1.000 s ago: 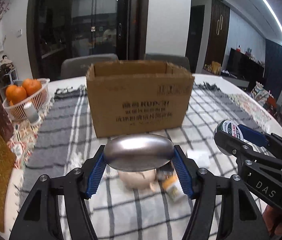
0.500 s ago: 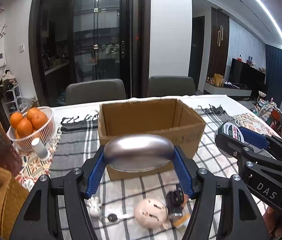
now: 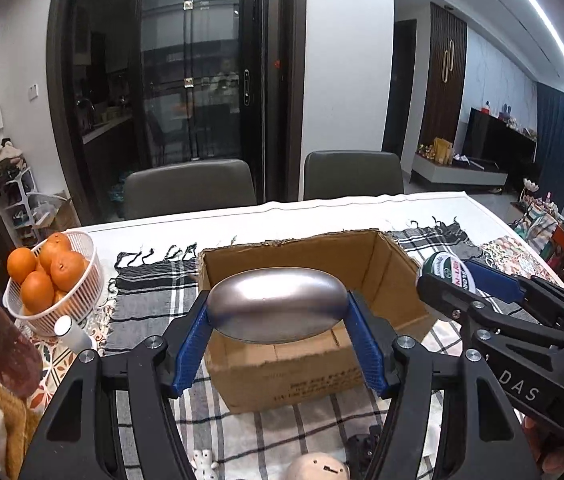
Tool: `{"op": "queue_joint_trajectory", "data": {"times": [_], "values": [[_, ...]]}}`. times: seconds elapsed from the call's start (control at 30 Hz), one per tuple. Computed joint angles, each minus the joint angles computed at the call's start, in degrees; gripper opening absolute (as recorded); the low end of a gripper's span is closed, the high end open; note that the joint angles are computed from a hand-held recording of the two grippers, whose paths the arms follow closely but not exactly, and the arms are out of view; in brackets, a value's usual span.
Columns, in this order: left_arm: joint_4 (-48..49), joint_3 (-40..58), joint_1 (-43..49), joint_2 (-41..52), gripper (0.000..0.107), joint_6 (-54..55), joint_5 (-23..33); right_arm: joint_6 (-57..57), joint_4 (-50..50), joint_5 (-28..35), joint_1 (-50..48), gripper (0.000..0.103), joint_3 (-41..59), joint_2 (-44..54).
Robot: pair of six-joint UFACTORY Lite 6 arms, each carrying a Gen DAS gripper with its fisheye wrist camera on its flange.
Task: Organize rigid objects
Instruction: 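Carry the silver case in the left tool while the right tool carries the tin to the box, then lower into the box and open the left tool while the right tool releases the tin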
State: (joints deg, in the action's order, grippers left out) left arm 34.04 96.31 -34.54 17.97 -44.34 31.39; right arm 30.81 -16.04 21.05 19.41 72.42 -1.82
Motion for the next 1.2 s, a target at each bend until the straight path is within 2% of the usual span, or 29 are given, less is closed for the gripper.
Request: {"op": "queue_joint_trajectory", "data": {"times": [0.13,0.23,0.63,0.73,0.83,1.1,1.2], "values": [[-7.4,7.6,2.1,6.0,0.065,7.4,1.4,-11.5,11.3,1.6,-2.7,0.053,6.5,6.8],[-10.4,13.4,3.0,10.5,0.065,10.7,3.4,-16.0,15.5,3.6,-3.8,0.053,11.4,11.2],[-18.4,32.0,5.2,25.2,0.065,19.9,12.7,-24.6,20.6,12.6,-5.9,0.053,26.4,24.9],[-19.0,33.8,5.4,26.6,0.066,20.3,13.6,-24.6,20.3,12.4,-6.2,0.056,27.1,25.8],[-16.1,31.4,4.8,25.1,0.075,17.9,12.3,-23.6,18.8,10.9,-6.2,0.058,26.0,25.0],[-4.2,15.1,1.9,13.1,0.081,5.1,7.6,-20.2,16.7,9.1,-6.0,0.059,20.0,18.9],[0.9,8.1,0.6,8.0,0.081,-1.4,6.2,-16.0,13.4,7.3,-5.3,0.065,14.9,14.1]]}}
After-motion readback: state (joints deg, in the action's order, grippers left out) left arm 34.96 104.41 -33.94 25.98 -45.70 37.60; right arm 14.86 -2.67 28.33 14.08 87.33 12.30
